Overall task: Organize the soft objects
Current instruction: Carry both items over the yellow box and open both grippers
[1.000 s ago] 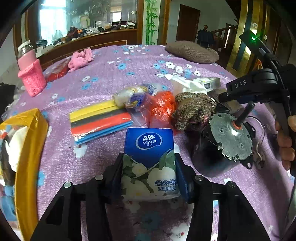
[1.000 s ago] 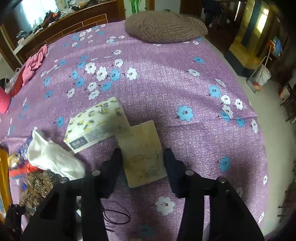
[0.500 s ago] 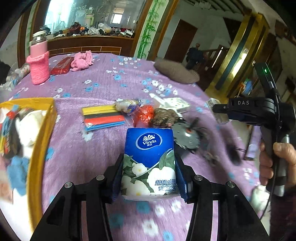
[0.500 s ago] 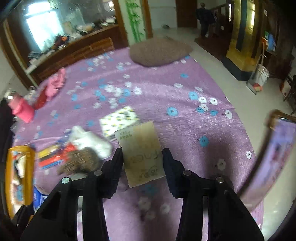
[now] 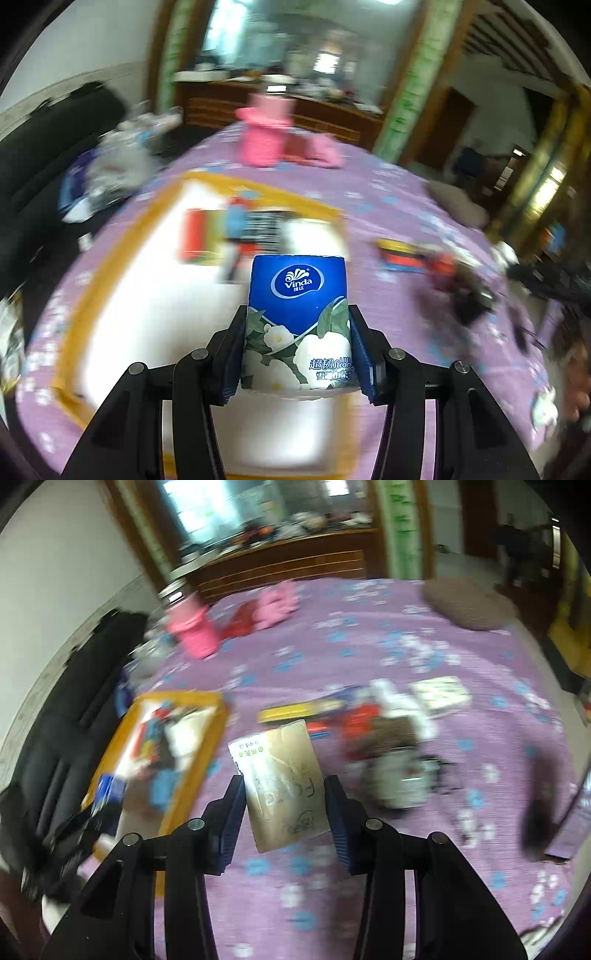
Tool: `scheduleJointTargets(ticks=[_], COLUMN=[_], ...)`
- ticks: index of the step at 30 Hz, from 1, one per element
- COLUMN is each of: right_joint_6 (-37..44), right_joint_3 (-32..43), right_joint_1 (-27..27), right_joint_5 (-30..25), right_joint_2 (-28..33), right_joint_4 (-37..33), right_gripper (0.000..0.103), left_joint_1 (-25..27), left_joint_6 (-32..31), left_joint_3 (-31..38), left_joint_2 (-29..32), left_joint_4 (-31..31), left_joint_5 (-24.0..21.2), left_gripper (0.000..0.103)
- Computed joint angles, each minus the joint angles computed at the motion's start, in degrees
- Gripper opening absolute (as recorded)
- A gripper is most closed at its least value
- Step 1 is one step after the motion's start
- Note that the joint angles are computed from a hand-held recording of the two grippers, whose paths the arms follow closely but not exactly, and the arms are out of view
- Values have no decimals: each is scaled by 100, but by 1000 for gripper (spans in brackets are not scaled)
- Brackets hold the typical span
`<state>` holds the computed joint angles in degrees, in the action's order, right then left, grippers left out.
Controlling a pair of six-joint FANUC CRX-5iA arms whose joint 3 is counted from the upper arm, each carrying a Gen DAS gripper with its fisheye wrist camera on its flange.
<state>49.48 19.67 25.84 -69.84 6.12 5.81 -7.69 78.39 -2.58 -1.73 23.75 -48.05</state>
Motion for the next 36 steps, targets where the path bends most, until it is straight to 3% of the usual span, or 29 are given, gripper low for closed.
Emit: scheduleJointTargets(ticks=[7,13,19,21,26,32,36], right_joint_6=[405,748,922,904,892,960,931], right_joint_3=[820,1592,2012,2148,2449,2240,1843], right_joint_1=[450,728,917,961,1066,1072,1008], right_joint_5=[-140,-555,-961,-1111,-1319,-987,-513], right_joint_2=[751,1460,1933,2080,2455,2307,1891], right_joint_4=[-659,-1074,-1184,-1095,-637,-638,-726], right_gripper=[41,41,41,41,45,47,47], left_joint_1=[420,397,446,502,590,683,603], left_joint_6=[377,571,662,615,435,112,145], left_joint_3=[777,1629,1894,1741,1040,308,274], left_joint_2=[674,1557,1863,1810,1261,551,421], left_joint_4=[-520,-586,-465,-288,17,257,54], left_joint_5=[-470,-888,-951,-842,-272,348,252], left_gripper=[49,50,54,54,67,79,81])
